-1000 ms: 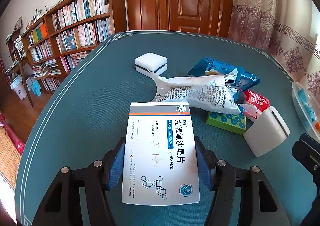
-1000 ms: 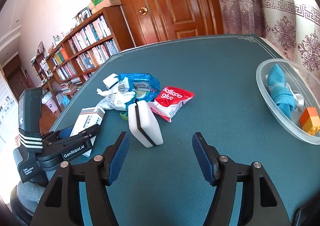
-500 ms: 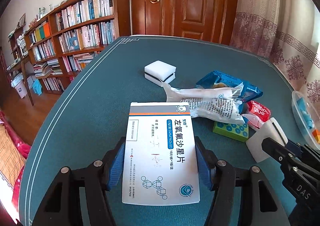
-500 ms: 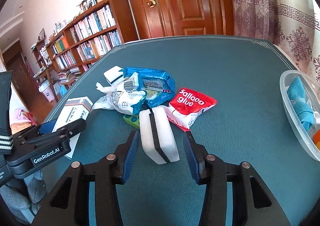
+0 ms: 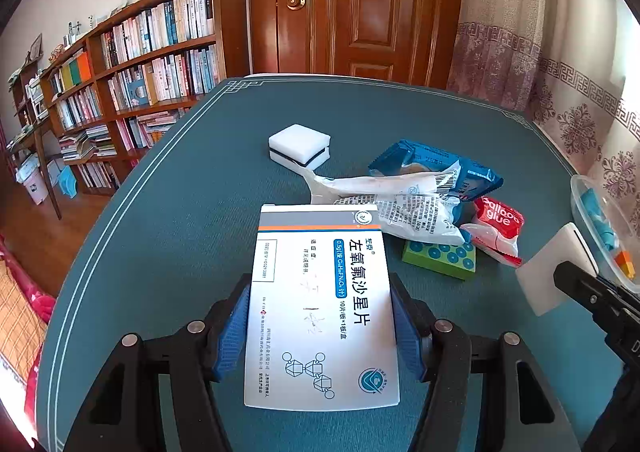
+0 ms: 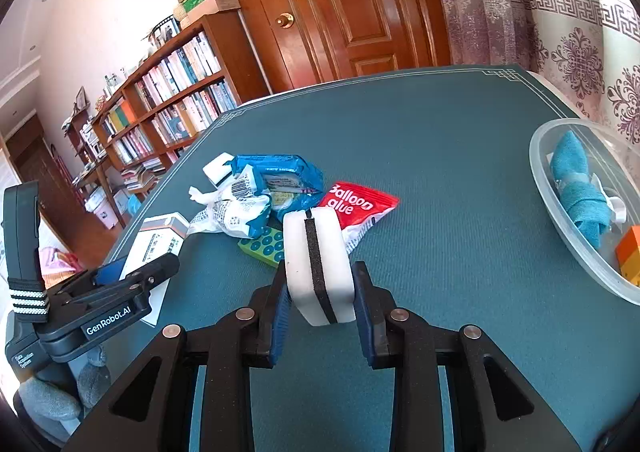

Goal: Organize objects
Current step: 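Carry the white sponge to the bowl and release it with the right gripper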

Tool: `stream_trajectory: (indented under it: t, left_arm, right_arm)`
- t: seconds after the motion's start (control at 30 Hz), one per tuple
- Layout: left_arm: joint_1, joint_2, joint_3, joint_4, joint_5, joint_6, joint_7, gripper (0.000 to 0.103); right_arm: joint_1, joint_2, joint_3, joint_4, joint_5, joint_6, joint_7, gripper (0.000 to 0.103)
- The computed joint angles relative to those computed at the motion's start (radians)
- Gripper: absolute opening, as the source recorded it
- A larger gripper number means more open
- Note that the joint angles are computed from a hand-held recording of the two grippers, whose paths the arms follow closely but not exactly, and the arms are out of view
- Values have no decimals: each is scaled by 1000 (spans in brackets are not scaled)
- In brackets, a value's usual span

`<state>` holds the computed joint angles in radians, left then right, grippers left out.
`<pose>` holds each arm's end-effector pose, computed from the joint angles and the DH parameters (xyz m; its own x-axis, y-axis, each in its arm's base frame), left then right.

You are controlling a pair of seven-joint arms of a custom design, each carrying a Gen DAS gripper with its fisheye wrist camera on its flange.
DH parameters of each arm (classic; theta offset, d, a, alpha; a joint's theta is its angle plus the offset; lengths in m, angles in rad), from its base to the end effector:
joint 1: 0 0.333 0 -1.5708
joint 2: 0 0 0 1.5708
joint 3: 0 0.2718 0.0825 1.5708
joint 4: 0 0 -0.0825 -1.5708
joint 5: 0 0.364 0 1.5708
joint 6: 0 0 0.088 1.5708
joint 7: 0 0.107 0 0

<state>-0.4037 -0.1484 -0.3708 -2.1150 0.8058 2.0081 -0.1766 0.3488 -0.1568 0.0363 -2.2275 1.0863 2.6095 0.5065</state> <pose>0.3910 -0.3291 0.4605 0.5797 -0.8145 0.0201 -0.5683 -0.4219 -0.7064 0.4917 0.1792 0.4555 0.6617 -0.6970 -0.2764 -0.6150 -0.2937 -0.7317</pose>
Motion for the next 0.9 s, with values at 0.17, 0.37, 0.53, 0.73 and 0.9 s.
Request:
stream_trajectory:
  t: [0.17, 0.37, 0.53, 0.73, 0.9]
  left_arm:
    - [-8, 40, -3, 46, 17, -6, 14, 66]
    - [-26, 90, 3, 109, 41, -13, 40, 66]
    - [-45, 141, 14, 169, 58, -1, 67, 66]
    - [-75, 204, 29, 247, 81, -9, 107, 66]
    - [-95, 247, 44, 301, 87, -6, 136, 66]
  right_arm:
    - [-22, -19, -24, -3, 19, 6, 2, 30]
    - [-66, -18, -57, 29, 41, 27, 24, 30]
    - [-105, -3, -71, 63, 37, 79, 44, 30]
    - [-145, 30, -83, 91, 27, 160, 70, 30]
    - [-176, 88, -81, 143, 8, 235, 99, 30]
